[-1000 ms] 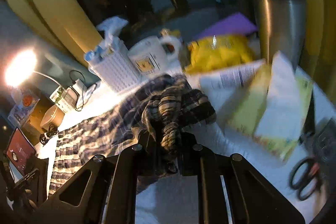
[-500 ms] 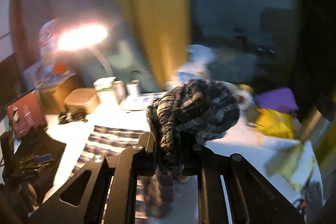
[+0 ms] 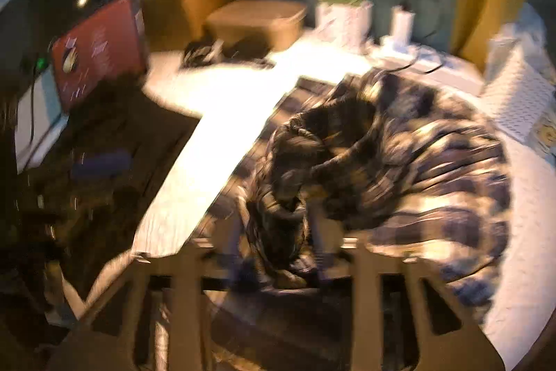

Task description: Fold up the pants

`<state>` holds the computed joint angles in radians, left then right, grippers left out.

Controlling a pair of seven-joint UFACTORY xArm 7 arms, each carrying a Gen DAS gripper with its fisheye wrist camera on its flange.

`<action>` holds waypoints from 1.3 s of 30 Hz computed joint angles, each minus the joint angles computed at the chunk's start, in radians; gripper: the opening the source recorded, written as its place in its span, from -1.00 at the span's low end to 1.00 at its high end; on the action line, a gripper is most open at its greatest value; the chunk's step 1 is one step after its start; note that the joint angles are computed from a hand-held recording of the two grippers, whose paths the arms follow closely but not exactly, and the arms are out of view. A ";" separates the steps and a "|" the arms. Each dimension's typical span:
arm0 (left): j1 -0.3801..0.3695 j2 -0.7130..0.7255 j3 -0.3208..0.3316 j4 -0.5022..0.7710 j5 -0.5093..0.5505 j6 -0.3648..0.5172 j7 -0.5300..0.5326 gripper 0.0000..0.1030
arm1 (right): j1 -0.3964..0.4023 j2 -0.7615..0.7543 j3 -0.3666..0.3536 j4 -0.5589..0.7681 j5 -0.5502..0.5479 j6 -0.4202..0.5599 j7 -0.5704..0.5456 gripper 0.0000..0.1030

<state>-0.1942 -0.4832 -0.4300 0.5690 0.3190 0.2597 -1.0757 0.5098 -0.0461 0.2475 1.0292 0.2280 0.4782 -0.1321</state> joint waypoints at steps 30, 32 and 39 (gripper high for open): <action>-0.143 0.683 0.113 0.682 0.239 0.119 0.465 -0.20 | -0.184 0.008 -0.208 -0.009 0.336 -0.079 -0.435 0.42; -0.142 0.684 0.121 0.682 0.161 0.110 0.502 -0.59 | -0.208 0.056 -0.191 0.048 0.390 -0.021 -0.507 0.42; -0.203 0.609 0.260 0.610 0.151 0.019 0.386 -0.74 | -0.299 0.148 -0.122 0.207 0.502 0.059 -0.694 0.22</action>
